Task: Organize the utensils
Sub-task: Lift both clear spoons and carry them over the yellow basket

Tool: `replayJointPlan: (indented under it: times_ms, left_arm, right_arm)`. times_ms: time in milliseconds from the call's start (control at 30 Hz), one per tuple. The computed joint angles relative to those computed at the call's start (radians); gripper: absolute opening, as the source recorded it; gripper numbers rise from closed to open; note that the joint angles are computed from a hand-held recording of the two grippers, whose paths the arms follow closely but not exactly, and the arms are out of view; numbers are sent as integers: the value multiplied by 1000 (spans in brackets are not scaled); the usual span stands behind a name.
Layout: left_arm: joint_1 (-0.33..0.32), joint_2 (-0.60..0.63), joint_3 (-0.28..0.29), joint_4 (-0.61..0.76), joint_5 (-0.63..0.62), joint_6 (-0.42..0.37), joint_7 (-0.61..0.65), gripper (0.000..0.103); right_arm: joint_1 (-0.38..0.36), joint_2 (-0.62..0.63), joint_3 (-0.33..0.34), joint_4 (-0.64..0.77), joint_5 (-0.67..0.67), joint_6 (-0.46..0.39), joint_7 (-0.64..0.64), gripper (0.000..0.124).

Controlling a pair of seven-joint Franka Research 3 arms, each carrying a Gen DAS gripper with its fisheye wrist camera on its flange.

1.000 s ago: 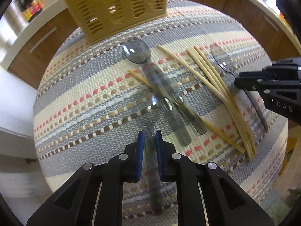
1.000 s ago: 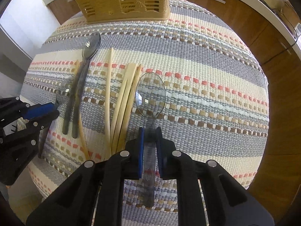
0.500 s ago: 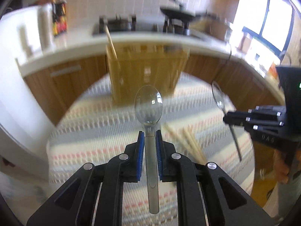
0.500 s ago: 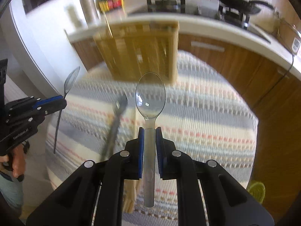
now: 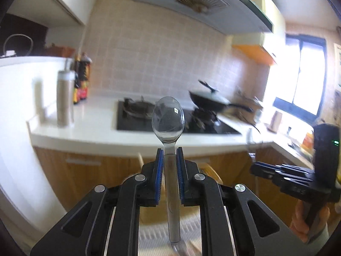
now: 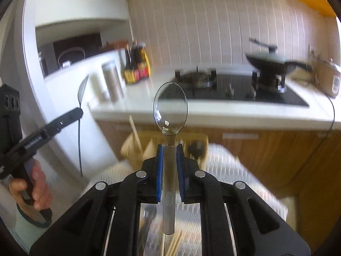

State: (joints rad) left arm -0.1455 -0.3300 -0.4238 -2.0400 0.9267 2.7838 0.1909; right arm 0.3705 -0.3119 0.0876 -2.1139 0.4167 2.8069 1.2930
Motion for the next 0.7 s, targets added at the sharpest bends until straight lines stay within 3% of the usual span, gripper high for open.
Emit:
replayJointPlan:
  times_ms: [67, 133, 267, 400, 700]
  left_arm:
    - [47, 28, -6, 21, 75, 68, -78, 11]
    - [82, 62, -28, 64, 156, 46, -135, 10]
    - [75, 136, -21, 135, 278, -2, -196, 10]
    - [46, 201, 15, 183, 371, 13, -247, 10]
    - [-48, 279, 101, 228, 602, 10, -392, 10]
  right_arm:
    - [1, 51, 0, 42, -1, 58, -11, 10]
    - [12, 96, -7, 77, 17, 123, -37, 10]
    - [26, 170, -17, 138, 60, 219, -89, 10]
    - [39, 253, -36, 221, 195, 221, -189, 10]
    - [-22, 362, 23, 300, 398, 222, -372, 10]
